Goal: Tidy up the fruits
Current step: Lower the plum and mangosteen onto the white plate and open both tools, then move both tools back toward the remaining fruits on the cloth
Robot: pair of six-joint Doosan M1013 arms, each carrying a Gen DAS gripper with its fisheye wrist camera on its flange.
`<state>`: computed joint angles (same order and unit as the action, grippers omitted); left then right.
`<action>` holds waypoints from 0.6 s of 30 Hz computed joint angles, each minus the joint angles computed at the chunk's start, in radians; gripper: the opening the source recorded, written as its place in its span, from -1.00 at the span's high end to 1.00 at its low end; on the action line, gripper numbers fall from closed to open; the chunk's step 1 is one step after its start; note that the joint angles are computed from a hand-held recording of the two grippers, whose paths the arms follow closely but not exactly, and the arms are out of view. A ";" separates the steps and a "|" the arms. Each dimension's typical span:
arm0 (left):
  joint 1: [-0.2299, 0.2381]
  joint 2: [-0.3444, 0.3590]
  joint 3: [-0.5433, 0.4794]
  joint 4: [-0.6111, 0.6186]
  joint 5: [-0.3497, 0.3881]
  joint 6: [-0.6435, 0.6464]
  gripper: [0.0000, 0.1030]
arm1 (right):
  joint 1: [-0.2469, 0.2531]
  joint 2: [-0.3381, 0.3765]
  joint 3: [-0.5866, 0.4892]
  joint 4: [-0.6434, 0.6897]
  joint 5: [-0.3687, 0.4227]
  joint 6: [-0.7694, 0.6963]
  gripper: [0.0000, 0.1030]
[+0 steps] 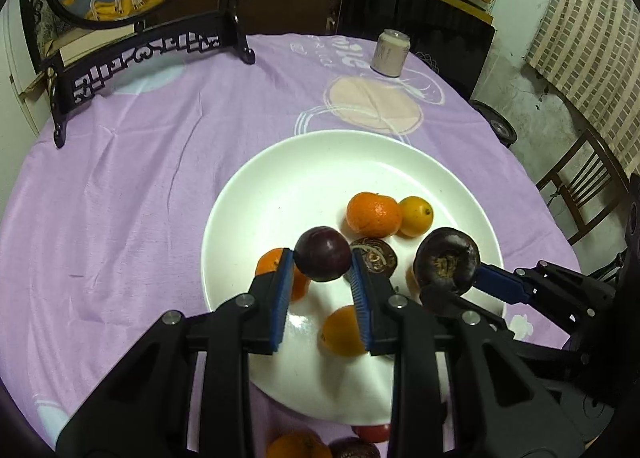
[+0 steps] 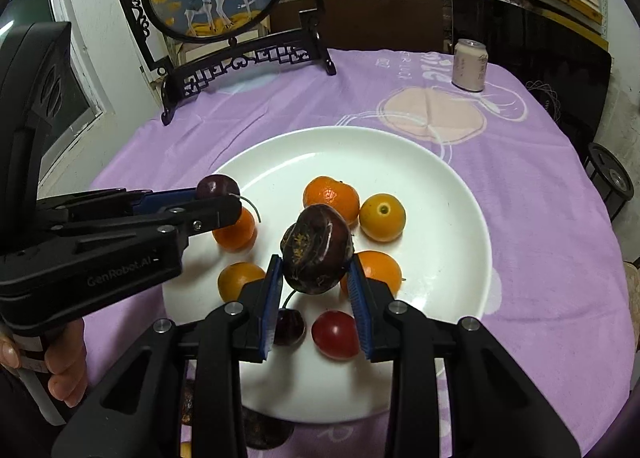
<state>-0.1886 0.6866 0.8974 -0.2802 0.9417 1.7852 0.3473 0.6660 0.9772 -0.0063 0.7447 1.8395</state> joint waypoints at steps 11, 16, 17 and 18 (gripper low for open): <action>0.016 -0.074 0.103 -0.043 -0.099 0.018 -0.38 | 0.016 -0.058 0.075 -0.166 -0.040 0.150 -0.17; 0.034 -0.185 0.273 -0.094 -0.207 0.076 -0.43 | 0.032 -0.147 0.214 -0.159 -0.109 0.141 -0.19; 0.038 -0.196 0.291 -0.102 -0.216 0.082 -0.43 | 0.036 -0.163 0.241 -0.144 -0.119 0.131 -0.19; 0.045 -0.216 0.324 -0.114 -0.230 0.089 -0.43 | 0.040 -0.174 0.260 -0.135 -0.124 0.124 -0.19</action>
<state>-0.1440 0.4711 1.2210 -0.3945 0.7121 1.8738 0.3868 0.4919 1.2367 -0.1411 0.6204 1.9633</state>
